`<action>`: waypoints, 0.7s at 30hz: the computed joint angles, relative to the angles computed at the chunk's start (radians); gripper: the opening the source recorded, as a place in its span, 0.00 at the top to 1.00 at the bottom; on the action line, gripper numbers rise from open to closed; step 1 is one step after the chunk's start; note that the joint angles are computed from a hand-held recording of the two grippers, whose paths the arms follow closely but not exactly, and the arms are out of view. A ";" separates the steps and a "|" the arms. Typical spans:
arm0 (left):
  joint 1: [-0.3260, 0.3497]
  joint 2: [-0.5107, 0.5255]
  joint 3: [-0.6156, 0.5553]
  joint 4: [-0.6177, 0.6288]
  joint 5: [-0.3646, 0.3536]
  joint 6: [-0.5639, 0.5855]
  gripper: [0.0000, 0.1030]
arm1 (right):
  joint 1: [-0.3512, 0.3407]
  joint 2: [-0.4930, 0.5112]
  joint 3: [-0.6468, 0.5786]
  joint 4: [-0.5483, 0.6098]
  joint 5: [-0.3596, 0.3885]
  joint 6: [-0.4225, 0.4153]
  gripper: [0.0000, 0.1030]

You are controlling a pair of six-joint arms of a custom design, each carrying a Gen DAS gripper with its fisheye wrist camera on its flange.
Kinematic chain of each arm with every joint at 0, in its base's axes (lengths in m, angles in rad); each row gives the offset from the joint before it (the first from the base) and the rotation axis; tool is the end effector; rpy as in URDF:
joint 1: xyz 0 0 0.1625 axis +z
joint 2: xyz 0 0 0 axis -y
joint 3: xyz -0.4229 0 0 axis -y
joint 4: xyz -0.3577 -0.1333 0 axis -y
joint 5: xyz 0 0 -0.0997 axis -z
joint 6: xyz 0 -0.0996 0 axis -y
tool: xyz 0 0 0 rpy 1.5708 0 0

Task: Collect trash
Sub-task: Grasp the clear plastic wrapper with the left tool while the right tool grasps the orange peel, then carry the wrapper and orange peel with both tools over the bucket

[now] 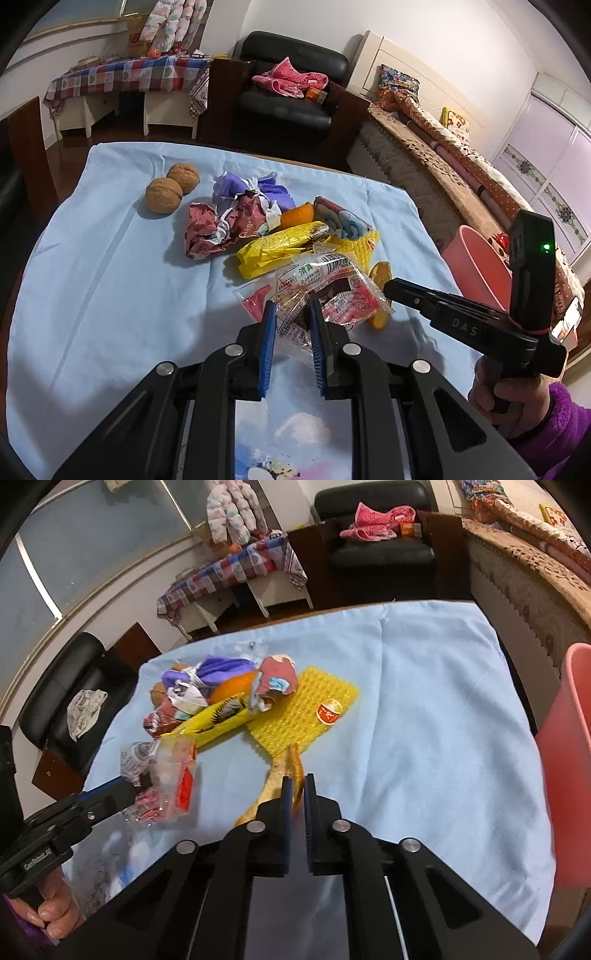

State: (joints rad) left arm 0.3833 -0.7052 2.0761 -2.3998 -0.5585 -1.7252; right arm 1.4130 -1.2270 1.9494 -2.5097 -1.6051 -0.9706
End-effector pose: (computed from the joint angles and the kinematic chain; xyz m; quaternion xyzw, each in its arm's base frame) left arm -0.3371 -0.3707 -0.0106 -0.0987 0.8469 -0.4373 0.2859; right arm 0.0450 -0.5435 0.2483 0.3912 -0.9138 0.0822 0.0722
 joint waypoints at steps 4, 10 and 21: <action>-0.008 0.005 -0.015 0.016 0.002 0.002 0.83 | -0.011 -0.035 0.006 0.020 0.034 -0.013 0.95; -0.014 0.009 -0.039 0.027 0.012 0.031 0.83 | -0.036 -0.100 0.006 0.058 0.093 -0.026 0.95; -0.006 0.068 -0.144 -0.048 0.049 0.233 0.83 | -0.095 -0.178 -0.023 0.072 0.185 -0.005 0.95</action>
State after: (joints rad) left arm 0.3774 -0.6367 1.9320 -2.4477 -0.5095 -1.4922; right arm 1.3182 -1.4055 1.9263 -2.4373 -1.4206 -0.9758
